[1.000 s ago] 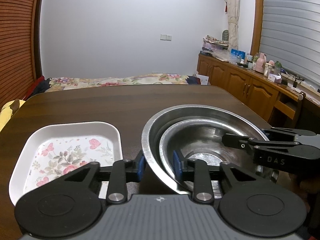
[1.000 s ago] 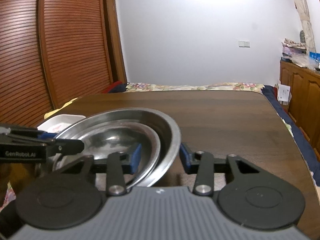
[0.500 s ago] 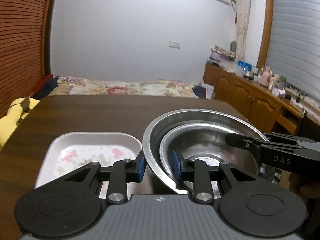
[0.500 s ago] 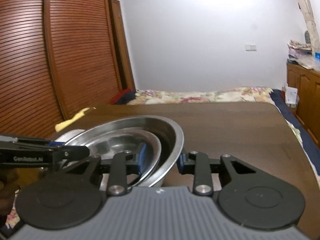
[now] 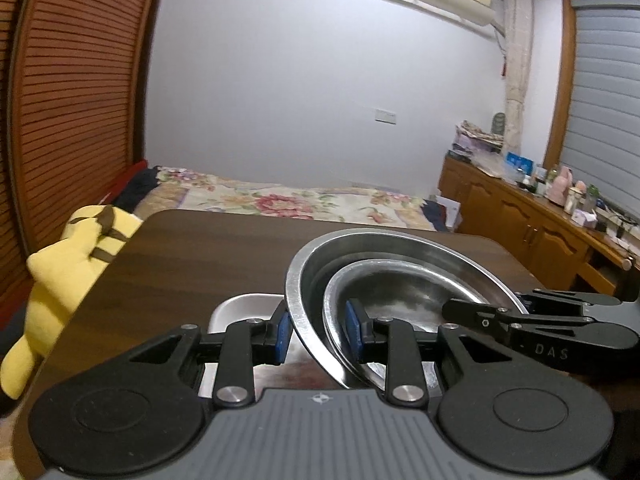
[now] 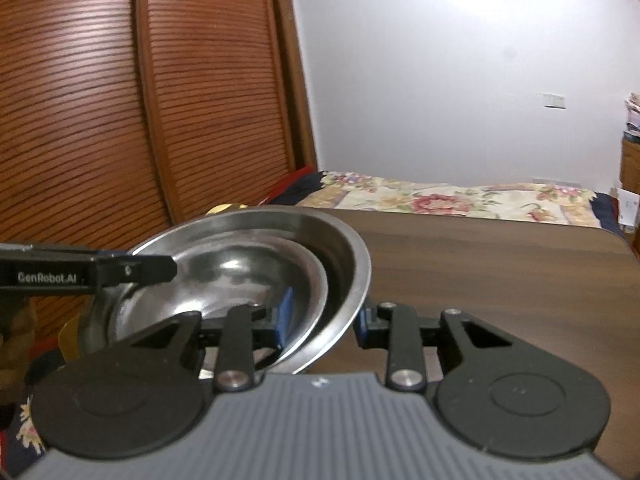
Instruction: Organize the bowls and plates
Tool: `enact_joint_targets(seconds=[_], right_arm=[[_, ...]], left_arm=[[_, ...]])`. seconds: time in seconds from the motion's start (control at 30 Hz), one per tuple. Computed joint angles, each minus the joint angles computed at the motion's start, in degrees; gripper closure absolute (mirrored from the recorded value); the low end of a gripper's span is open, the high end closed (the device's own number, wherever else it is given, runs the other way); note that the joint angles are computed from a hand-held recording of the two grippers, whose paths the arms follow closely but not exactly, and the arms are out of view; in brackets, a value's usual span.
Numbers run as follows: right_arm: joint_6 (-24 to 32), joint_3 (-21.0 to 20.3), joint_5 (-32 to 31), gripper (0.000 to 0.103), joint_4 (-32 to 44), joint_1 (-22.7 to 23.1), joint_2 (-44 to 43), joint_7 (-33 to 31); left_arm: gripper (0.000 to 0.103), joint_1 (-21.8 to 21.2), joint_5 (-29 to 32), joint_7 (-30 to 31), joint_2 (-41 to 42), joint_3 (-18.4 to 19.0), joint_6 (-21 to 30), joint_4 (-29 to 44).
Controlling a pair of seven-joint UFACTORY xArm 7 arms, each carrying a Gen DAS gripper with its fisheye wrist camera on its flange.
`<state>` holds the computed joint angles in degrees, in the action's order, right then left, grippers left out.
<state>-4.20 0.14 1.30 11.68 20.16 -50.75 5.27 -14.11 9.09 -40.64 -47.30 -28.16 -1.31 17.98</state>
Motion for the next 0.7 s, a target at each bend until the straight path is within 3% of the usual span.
enact_joint_targets(seconds=[0.3, 0.7], right_arm=[[0.3, 1.3, -0.7, 0.070, 3.6, 2.1, 5.4, -0.3], [1.3, 3.1, -0.7, 0.070, 5.2, 2.4, 9.1, 0.3]], left_arm=[[0.073, 0.3, -0.2, 1.4, -1.6, 3.7, 0.7, -2.3], [0.073, 1.4, -0.9, 2.2, 0.0, 4.4, -0.2, -3.5]])
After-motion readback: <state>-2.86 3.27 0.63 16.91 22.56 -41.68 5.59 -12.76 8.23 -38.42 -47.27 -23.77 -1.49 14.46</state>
